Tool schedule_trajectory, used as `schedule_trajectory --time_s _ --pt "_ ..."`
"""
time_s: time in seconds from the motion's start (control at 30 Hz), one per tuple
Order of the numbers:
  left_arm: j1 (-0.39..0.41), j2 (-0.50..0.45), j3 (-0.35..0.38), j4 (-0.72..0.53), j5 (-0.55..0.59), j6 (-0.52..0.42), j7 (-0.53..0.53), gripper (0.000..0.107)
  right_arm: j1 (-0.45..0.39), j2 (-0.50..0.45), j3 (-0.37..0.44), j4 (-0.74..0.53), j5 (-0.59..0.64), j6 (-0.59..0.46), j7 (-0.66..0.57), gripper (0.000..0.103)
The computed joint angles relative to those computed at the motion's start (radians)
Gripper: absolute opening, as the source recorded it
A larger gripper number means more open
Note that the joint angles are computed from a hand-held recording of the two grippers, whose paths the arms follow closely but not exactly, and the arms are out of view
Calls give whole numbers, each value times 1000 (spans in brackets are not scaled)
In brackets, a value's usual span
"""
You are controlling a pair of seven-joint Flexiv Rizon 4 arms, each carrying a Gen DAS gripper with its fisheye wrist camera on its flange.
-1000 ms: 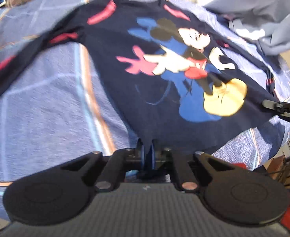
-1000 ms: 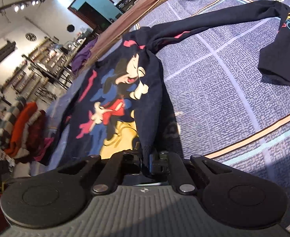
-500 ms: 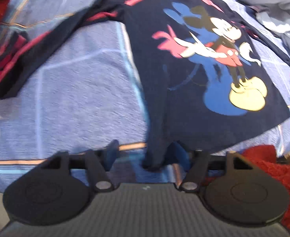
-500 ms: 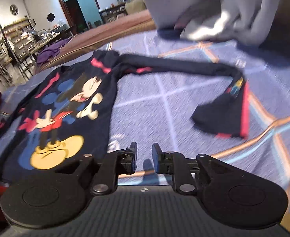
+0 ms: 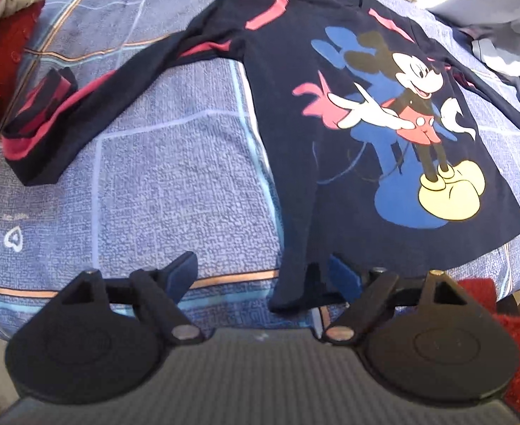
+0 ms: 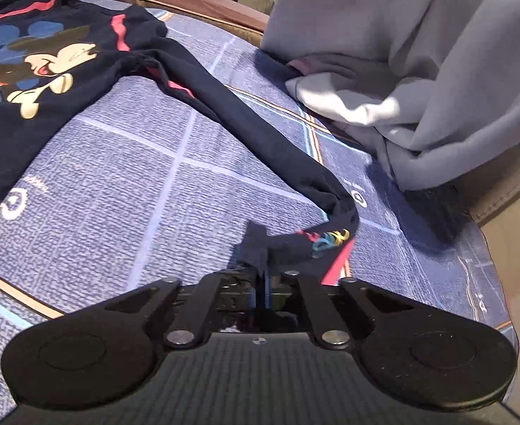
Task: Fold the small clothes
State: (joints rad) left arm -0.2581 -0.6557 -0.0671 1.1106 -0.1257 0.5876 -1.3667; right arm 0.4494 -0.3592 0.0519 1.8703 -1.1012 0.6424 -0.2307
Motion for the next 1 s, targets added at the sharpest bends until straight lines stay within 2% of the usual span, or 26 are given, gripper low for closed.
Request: schedule_trajectory --time_s 0.07,0.13,0.2,0.27,0.37,0.47,0.5,0.57,0.67,0.7,0.8,0.87,0.93,1.0 --pt "-4 -9 -3 -14 1 -13 1 82 -37 76 -9 52 -17 45 93 7" --pt "-7 -18 -10 -32 -2 -24 17 82 -114 189 -15 129 -13 144 286 7" --pt "-11 -26 -17 -50 -6 -20 35 82 -209 303 -29 210 -62 263 502 7" --pt "-15 -33 -23 -69 -13 -15 50 83 -295 398 -40 259 -90 315 601 7" --pt "-27 -47 -22 -100 -14 -11 53 88 -385 482 -49 276 -36 344 545 7" --pt "-38 -65 -22 -134 -16 -30 50 88 -439 485 -74 276 108 487 452 7" --pt "-40 -69 -23 -140 -18 -35 51 89 -432 474 -68 264 182 490 378 7" --pt "-46 -72 -22 -147 -17 -43 52 88 -421 440 -46 225 290 456 272 7" --pt "-47 -64 -27 -133 -22 -42 68 89 -434 401 -13 199 390 444 222 7" --pt "-47 -61 -25 -129 -22 -43 69 89 -429 397 -2 188 436 405 185 7" --pt "-45 -56 -18 -117 -22 -45 56 89 -401 362 20 146 642 355 44 7" --pt "-41 -54 -15 -107 -25 -41 41 89 -382 347 34 136 735 356 3 7" --pt "-34 -54 -16 -100 -30 -39 33 89 -362 335 47 141 804 430 17 8" --pt "-30 -54 -16 -95 -31 -30 30 89 -338 298 60 142 885 602 45 8"
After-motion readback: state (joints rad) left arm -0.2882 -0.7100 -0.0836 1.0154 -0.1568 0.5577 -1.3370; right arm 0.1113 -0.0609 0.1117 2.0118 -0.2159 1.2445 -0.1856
